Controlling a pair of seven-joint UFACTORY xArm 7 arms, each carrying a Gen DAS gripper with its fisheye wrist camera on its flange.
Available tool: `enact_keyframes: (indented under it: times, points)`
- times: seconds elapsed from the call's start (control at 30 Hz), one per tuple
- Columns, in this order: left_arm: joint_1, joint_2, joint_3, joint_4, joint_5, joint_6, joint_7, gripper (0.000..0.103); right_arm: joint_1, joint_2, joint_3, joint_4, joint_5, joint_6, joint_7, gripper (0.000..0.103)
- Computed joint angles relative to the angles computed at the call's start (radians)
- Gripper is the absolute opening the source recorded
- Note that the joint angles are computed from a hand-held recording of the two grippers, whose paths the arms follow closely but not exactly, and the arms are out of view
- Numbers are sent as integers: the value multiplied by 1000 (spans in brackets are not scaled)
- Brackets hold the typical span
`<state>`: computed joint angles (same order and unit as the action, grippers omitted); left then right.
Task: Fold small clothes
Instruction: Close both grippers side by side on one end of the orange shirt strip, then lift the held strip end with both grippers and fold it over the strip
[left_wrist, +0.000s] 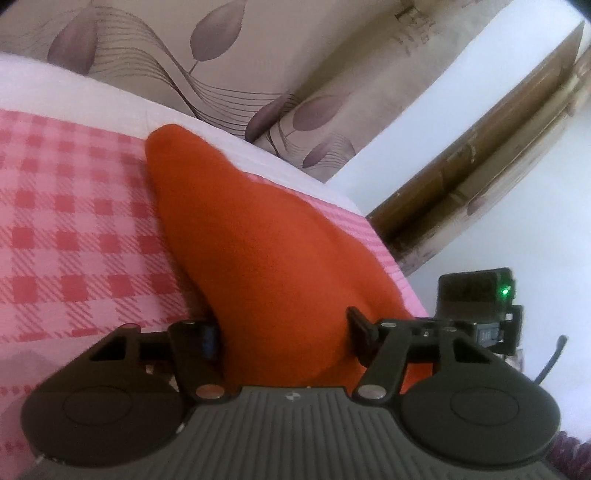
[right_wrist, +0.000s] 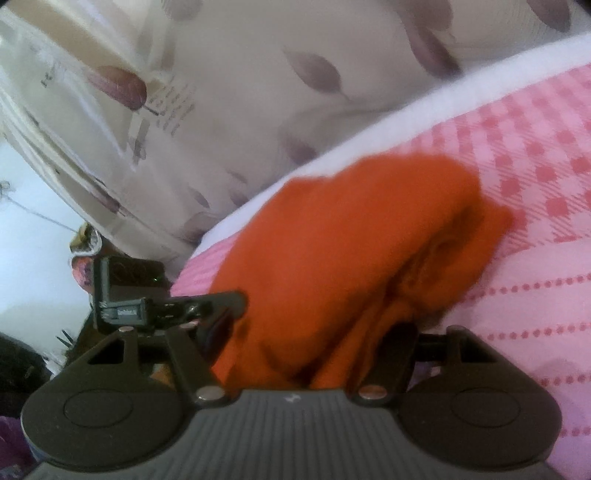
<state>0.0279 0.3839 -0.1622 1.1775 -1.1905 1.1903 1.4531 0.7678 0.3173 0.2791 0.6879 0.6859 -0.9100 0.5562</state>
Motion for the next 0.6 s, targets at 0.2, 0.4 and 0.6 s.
enact_keyframes:
  times: [0.2, 0.4, 0.6]
  points:
    - [-32, -75, 1, -92, -65, -130, 81, 48, 77, 20, -11, 110, 280, 55, -229, 37]
    - [-71, -137, 6, -166, -131, -233, 194, 45, 114, 64, 11, 268, 564, 74, -601, 36]
    - [-117, -191, 10, -234, -220, -336, 321, 45, 106, 118, 50, 388, 710, 33, -855, 36]
